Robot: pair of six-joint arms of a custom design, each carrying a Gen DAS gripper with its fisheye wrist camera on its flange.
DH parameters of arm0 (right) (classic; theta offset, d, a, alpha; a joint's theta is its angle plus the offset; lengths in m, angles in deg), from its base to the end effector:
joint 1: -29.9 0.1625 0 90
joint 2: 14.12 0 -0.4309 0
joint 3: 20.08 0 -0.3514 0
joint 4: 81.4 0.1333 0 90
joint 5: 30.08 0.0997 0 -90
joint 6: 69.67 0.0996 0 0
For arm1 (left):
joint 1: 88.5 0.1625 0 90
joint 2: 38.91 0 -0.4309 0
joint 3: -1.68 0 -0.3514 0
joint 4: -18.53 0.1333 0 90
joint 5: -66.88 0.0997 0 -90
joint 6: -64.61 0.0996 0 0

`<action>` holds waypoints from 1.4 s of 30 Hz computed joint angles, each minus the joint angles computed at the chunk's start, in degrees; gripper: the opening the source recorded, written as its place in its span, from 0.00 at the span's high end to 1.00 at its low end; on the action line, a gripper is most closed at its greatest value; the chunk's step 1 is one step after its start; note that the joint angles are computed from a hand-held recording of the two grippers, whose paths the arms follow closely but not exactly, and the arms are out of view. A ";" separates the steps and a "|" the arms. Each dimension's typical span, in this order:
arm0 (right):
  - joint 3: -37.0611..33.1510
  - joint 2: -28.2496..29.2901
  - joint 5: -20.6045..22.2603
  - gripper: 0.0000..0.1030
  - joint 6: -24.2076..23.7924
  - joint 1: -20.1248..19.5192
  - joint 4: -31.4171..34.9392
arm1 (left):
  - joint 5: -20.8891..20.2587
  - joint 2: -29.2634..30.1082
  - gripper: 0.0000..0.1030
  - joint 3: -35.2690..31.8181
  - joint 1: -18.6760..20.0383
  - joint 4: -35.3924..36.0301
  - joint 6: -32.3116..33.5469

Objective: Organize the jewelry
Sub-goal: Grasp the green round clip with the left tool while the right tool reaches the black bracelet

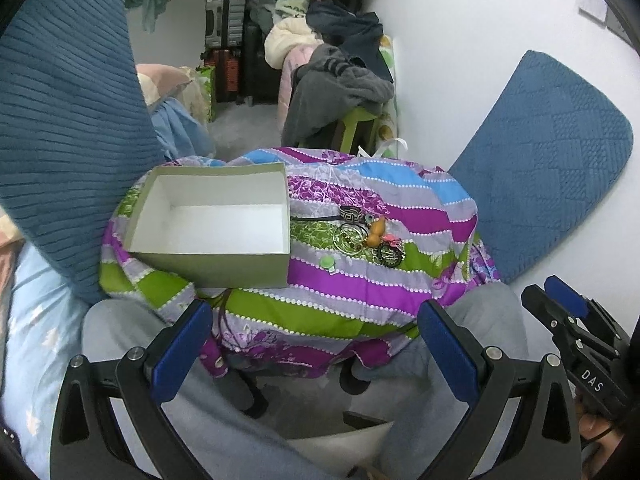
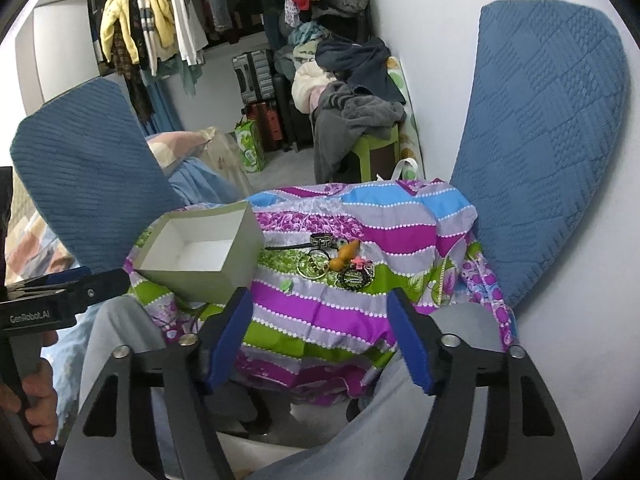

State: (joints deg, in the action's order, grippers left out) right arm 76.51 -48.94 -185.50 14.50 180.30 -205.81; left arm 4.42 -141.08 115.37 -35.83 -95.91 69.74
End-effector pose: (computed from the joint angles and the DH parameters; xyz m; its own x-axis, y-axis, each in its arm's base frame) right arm 0.5336 -0.2540 0.0163 -0.7522 0.3787 0.5392 -0.2356 0.6097 -0.7568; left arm -0.0820 -0.4033 0.4498 -0.7118 0.5230 -0.4688 0.6573 0.7312 -0.1824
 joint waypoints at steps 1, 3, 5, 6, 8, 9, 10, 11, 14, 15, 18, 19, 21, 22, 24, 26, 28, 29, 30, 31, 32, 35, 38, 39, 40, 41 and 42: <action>0.74 -0.02 -0.14 0.44 -1.02 -0.37 -1.69 | -0.52 0.90 0.01 0.27 0.77 -1.14 0.83; 2.65 0.23 -0.38 0.51 -4.86 -1.37 -7.54 | -1.47 2.30 0.02 0.61 1.87 -2.72 2.13; 4.29 0.56 -1.17 0.51 -7.90 -2.63 -11.90 | -2.94 4.25 0.02 1.19 3.31 -5.53 4.04; 5.02 0.78 -1.67 0.51 -9.39 -3.34 -13.76 | -3.51 5.25 0.04 1.25 3.92 -6.46 4.68; 6.60 1.16 -1.92 0.51 -13.29 -4.59 -19.27 | -4.40 7.19 0.09 1.38 5.03 -7.94 5.56; 7.18 1.38 -2.13 0.51 -14.70 -5.21 -21.37 | -4.59 8.28 0.11 1.54 5.47 -8.88 5.98; 7.69 1.65 -2.50 0.51 -15.89 -5.88 -23.01 | -4.95 9.32 0.12 1.74 5.95 -10.00 6.57; 8.28 2.02 -2.54 0.51 -17.95 -6.68 -25.56 | -5.05 10.21 0.16 1.81 6.34 -10.74 6.89; 10.22 3.02 -0.93 0.54 -23.69 -8.97 -34.58 | -5.28 13.34 0.22 1.87 7.45 -12.17 7.23; 10.95 3.34 0.09 0.57 -25.57 -9.84 -37.97 | -5.23 14.44 0.25 2.06 7.75 -12.94 7.34; 12.79 4.14 3.56 0.70 -30.45 -12.73 -46.05 | -5.78 17.35 0.30 2.10 8.64 -13.99 7.18; 13.39 4.45 4.52 0.73 -31.99 -13.85 -48.26 | -5.77 18.33 0.30 2.45 8.83 -14.84 7.26; 13.98 5.21 6.22 0.77 -35.53 -15.61 -52.67 | -5.81 20.47 0.37 2.76 9.43 -16.01 7.01; 14.37 5.57 7.15 0.78 -37.40 -16.63 -54.91 | -5.67 21.58 0.39 2.78 9.73 -16.48 6.63; 14.95 6.16 8.89 0.80 -40.41 -18.66 -58.08 | -5.35 23.73 0.40 2.97 10.27 -17.90 6.00; 15.17 6.82 10.18 0.81 -42.99 -20.39 -60.48 | -4.94 25.89 0.41 2.88 10.89 -18.67 4.75; 15.58 7.20 11.80 0.83 -45.29 -22.35 -62.52 | -3.96 27.81 0.45 3.31 11.00 -20.14 4.17; 15.74 7.44 12.42 0.83 -46.26 -23.16 -63.51 | -3.92 28.38 0.47 3.23 11.13 -20.14 4.05; 15.97 7.65 13.14 0.83 -47.09 -23.95 -64.51 | -3.65 29.19 0.47 3.27 11.27 -20.72 4.02; 16.21 7.80 13.91 0.83 -47.68 -24.83 -65.33 | -2.82 30.30 0.47 3.57 11.30 -22.05 4.12; 16.45 7.88 14.96 0.83 -47.89 -25.72 -66.06 | -2.38 30.83 0.47 3.76 11.34 -22.78 4.31; 15.88 8.39 16.68 0.84 -49.32 -27.39 -67.02 | -1.63 33.20 0.54 3.71 12.12 -24.62 4.77; 15.15 8.82 18.50 0.85 -50.11 -28.84 -66.66 | -0.68 35.16 0.55 3.72 12.87 -26.25 5.11; 15.01 8.97 18.75 0.85 -50.29 -29.27 -66.60 | -0.24 35.74 0.55 3.89 12.95 -27.01 5.40; 14.82 9.09 18.76 0.86 -50.39 -29.68 -66.01 | -0.04 36.31 0.55 3.90 13.12 -27.50 5.66; 14.74 9.08 19.11 0.86 -50.45 -30.18 -65.26 | 0.19 36.78 0.56 3.94 13.28 -28.05 5.79; 14.71 9.05 19.73 0.86 -50.44 -30.69 -64.88 | 0.57 37.16 0.57 4.10 13.33 -28.86 5.97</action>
